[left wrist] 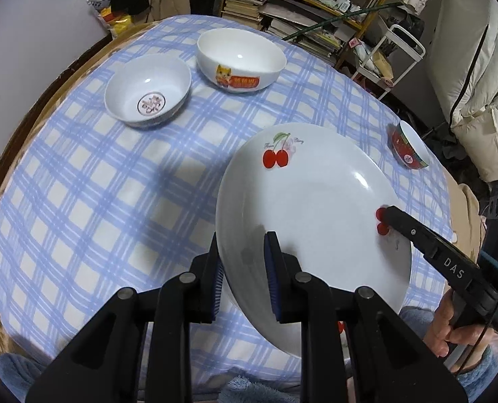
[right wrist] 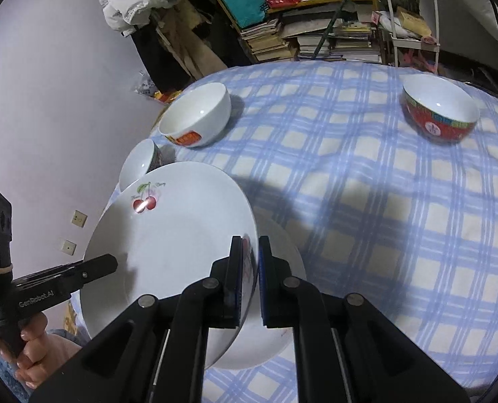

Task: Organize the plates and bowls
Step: 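Lift and carry the cherry plate with both grippers onto the plate stack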

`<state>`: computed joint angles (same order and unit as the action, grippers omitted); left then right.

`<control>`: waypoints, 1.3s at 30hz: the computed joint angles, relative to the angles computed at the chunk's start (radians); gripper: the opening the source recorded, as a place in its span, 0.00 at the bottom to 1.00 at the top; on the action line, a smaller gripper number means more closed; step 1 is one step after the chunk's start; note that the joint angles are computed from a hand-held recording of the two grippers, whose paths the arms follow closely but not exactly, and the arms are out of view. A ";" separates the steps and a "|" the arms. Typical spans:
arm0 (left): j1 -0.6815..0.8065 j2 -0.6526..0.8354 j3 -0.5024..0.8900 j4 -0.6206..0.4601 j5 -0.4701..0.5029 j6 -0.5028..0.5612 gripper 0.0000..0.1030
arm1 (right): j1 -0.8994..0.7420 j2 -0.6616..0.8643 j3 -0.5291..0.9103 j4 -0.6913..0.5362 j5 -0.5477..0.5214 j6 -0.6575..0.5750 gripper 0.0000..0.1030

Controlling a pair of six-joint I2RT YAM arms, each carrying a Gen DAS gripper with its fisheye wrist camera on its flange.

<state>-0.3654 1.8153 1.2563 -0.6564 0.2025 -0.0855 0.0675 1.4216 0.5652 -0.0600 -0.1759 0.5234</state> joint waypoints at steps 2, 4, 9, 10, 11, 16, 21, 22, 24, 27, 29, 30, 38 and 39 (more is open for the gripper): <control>-0.004 -0.004 -0.027 0.026 -0.006 -0.008 0.21 | 0.006 0.003 -0.012 0.013 0.011 0.003 0.10; -0.003 0.001 -0.052 0.056 -0.006 -0.017 0.21 | 0.014 0.023 -0.015 0.024 0.026 0.005 0.10; 0.008 0.044 -0.059 0.070 0.008 -0.019 0.21 | 0.022 0.053 -0.021 0.042 0.034 -0.003 0.10; 0.006 0.046 -0.062 0.077 0.007 -0.022 0.21 | 0.024 0.056 -0.025 0.053 0.043 -0.002 0.10; 0.002 0.047 -0.064 0.083 0.005 -0.025 0.21 | 0.023 0.060 -0.025 0.056 0.046 -0.002 0.10; -0.013 0.078 -0.053 0.095 0.005 -0.021 0.21 | 0.002 0.078 -0.037 0.079 0.037 0.013 0.10; -0.037 0.098 -0.064 0.110 -0.043 -0.028 0.21 | 0.004 0.096 -0.034 0.075 0.046 0.007 0.10; -0.040 0.101 -0.065 0.110 -0.051 -0.027 0.21 | 0.011 0.098 -0.033 0.075 0.054 0.007 0.10; -0.039 0.108 -0.063 0.110 -0.053 -0.027 0.21 | 0.020 0.112 -0.027 0.070 0.066 0.000 0.10; -0.041 0.119 -0.056 0.108 -0.066 -0.030 0.21 | 0.022 0.141 -0.019 0.073 0.066 -0.007 0.10; -0.045 0.124 -0.054 0.109 -0.073 -0.031 0.21 | 0.025 0.150 -0.017 0.074 0.069 -0.005 0.10; -0.046 0.126 -0.056 0.109 -0.075 -0.029 0.21 | 0.027 0.153 -0.015 0.073 0.072 -0.006 0.10; -0.054 0.153 -0.045 0.106 -0.101 -0.029 0.23 | 0.029 0.182 -0.005 0.068 0.078 -0.002 0.10; -0.054 0.159 -0.040 0.106 -0.104 -0.032 0.23 | 0.025 0.182 -0.003 0.067 0.067 -0.002 0.09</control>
